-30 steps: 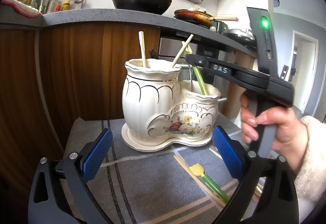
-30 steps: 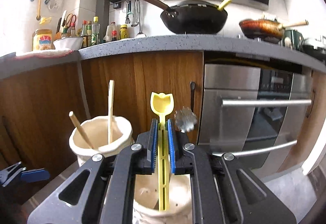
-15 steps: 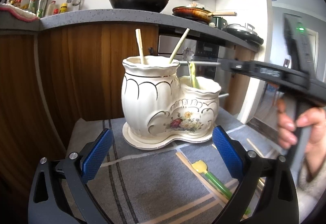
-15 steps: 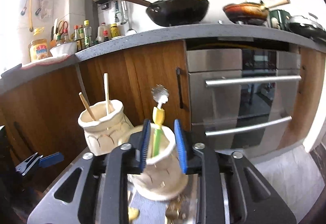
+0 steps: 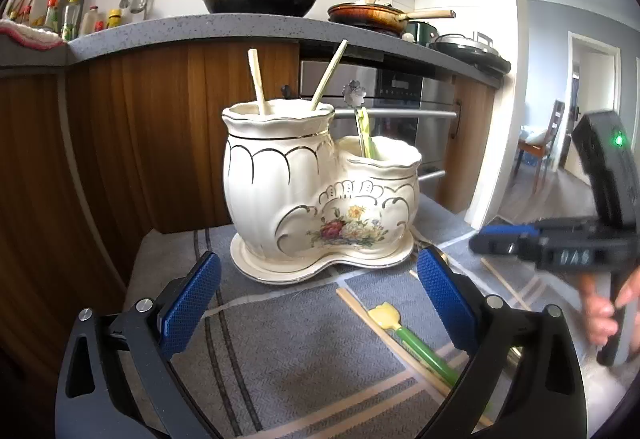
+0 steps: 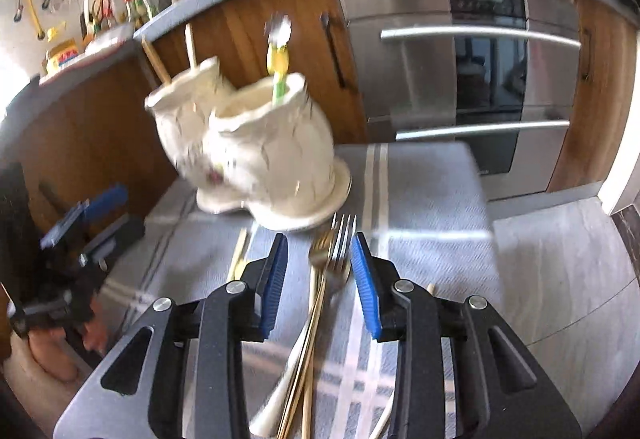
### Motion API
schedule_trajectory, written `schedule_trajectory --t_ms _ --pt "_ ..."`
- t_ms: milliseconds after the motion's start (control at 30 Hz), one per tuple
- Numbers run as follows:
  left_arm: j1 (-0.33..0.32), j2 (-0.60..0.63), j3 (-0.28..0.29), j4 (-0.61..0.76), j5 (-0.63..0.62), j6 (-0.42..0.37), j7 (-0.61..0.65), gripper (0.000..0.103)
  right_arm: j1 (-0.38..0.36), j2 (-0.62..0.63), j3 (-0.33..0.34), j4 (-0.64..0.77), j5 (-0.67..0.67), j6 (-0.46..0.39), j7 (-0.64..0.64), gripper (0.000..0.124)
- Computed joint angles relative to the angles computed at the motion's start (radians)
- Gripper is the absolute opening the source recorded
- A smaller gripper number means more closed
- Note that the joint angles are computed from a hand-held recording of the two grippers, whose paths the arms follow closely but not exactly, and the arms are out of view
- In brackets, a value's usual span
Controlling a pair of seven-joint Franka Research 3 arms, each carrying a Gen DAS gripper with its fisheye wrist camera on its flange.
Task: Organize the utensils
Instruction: 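Move the right tool down to the cloth and grasp the gold fork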
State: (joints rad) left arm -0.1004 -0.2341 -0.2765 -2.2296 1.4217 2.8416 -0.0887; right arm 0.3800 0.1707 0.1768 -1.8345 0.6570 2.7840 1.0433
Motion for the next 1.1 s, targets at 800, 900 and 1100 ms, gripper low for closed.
schedule_trajectory --t_ms 800,900,1100 --pt "-0.002 -0.001 -0.001 -0.003 -0.026 0.006 0.025 0.097 0.019 0.114 -0.016 0.115 -0.260 -0.122 0.199 0.007" --pt "-0.004 0.002 0.002 -0.003 -0.052 0.014 0.053 0.097 -0.023 0.101 0.015 0.101 -0.142 -0.119 0.117 0.006" --pt "-0.036 0.030 0.014 -0.005 -0.278 0.036 0.284 0.097 -0.098 0.094 0.053 0.122 0.162 -0.232 -0.095 0.006"
